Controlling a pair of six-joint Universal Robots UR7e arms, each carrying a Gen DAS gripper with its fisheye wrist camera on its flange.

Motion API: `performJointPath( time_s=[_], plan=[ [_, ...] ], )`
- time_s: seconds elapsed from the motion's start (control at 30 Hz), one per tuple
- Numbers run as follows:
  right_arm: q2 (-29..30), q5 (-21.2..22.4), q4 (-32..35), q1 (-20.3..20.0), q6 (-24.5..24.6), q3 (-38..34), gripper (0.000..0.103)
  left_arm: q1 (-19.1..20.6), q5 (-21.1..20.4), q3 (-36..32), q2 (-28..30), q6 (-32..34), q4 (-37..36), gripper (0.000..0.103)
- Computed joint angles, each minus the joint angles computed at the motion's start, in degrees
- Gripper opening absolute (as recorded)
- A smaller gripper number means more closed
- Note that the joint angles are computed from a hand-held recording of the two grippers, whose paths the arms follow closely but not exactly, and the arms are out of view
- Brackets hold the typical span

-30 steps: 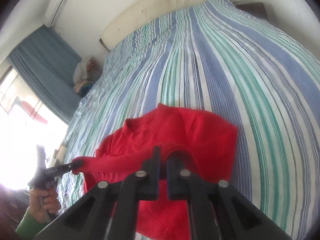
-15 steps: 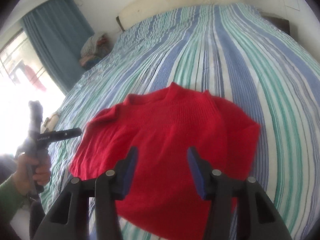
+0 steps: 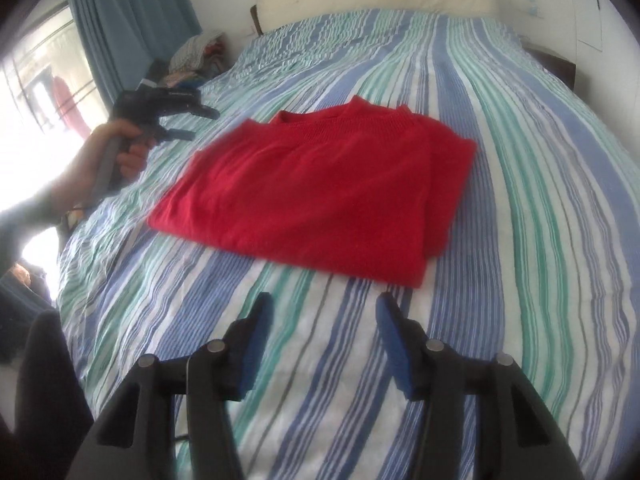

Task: Fold small clothes

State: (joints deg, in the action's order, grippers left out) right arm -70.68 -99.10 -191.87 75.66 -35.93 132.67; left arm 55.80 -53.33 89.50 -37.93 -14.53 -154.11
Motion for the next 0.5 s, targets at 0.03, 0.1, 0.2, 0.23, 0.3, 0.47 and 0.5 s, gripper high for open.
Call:
performJointPath(
  time_s=[0.03,0.1,0.2,0.23,0.3,0.47,0.5],
  plan=[
    [0.18,-1.76,-0.86,0.42,-0.2,0.74,0.056,-1.48,0.57,5.12,-2.17,0.76,-2.13,0.087],
    [1.31,-6.09,-3.16,1.57,-0.09,1.97,0.057,-4.83,1.52,14.44,-5.71,1.25,-5.05,0.094],
    [3.22,-10.92,-7.58,3.48,1.61,3.85,0.06,-9.86,1.88,25.38,-8.45,-1.96,-6.68,0.095],
    [4.02,-12.68,-9.63,4.18,2.87,4.52,0.064,-11.35,2.35,28.13,-8.72,-3.83,-7.27,0.095],
    [5.68,-15.83,-13.67,5.35,5.64,5.87,0.075,-12.92,3.2,31.2,-7.65,-6.91,-9.42,0.095],
    [12.7,-19.8,-25.95,4.53,6.03,6.47,0.078,-11.81,6.31,31.04,-3.14,-10.99,-9.84,0.097],
    [13.69,-19.57,-27.17,3.91,5.74,6.32,0.082,-11.7,6.88,31.18,-2.34,-10.27,-11.66,0.102]
  ],
)
